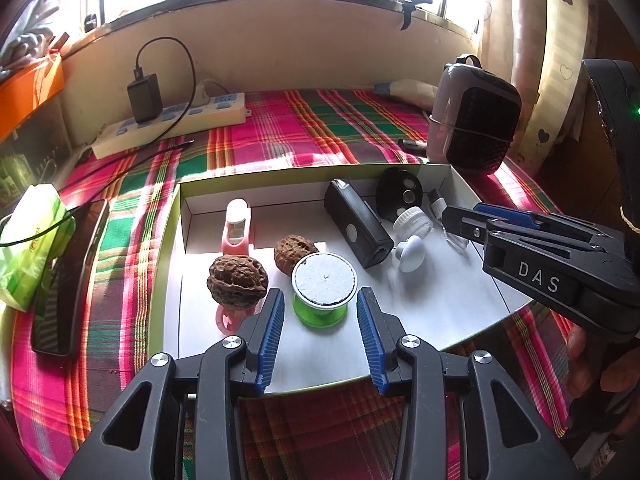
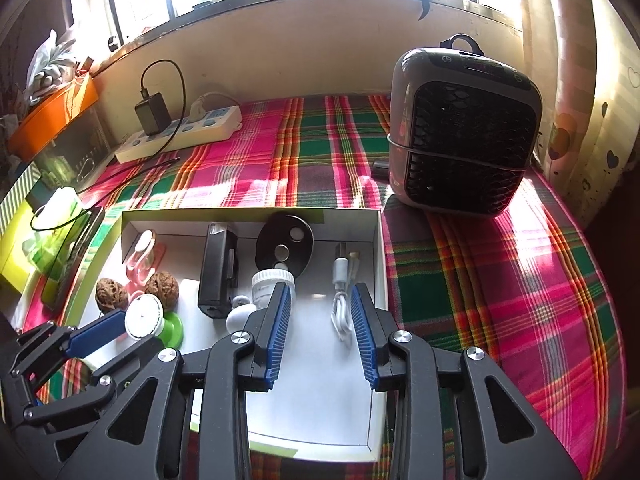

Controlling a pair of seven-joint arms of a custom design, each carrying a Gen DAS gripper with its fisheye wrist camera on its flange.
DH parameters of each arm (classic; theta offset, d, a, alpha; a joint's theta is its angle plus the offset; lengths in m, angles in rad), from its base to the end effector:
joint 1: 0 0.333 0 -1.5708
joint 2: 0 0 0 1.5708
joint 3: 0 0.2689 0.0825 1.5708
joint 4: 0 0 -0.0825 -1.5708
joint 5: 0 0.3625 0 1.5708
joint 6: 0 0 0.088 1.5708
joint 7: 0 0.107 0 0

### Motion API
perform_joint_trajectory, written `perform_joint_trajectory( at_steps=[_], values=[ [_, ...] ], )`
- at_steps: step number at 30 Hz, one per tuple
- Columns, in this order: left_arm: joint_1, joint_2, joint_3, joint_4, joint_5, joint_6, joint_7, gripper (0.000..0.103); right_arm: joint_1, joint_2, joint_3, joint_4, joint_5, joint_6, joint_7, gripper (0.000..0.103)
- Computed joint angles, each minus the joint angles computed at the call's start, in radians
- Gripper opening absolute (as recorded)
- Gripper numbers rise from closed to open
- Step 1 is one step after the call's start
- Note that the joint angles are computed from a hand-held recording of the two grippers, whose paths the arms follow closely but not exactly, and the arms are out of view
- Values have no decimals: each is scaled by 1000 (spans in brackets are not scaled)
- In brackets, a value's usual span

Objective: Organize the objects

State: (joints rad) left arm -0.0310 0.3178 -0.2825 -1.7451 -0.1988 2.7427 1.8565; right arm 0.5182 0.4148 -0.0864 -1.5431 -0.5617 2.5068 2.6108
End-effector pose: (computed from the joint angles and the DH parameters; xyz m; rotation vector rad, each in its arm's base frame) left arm 0.6308 -0.1770 0.4422 -1.4822 2.2320 -0.8970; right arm 0.6132 0.2964 0.4397 -1.5917 1.9993 -0.6720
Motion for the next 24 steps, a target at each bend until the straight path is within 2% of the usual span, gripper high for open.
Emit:
perform_joint_trajectory(
  at_steps=[3,8,16,19,21,24],
  values=[
    [4,-24,-1,-27,-8,12,3,36,11,-20,-2,-24,-20,-1,17,33],
    [5,-73,2,-84,-28,34,12,36,15,-62,8,-84,-60,31,54,43],
    [-17,-154,32,-190,-20,80,-21,36,25,-125,33,-161,-157,51,124,45],
    [-34,-189,53,-241,22,120,-65,36,28,-145,46,-188,-194,55,149,46],
    [-27,-206,45,-261,-23,117,-31,36,25,-162,56,-214,-211,67,164,46],
    [-51,-238,73,-314,57,177,-106,36,21,-176,69,-237,-231,63,191,46]
  ],
)
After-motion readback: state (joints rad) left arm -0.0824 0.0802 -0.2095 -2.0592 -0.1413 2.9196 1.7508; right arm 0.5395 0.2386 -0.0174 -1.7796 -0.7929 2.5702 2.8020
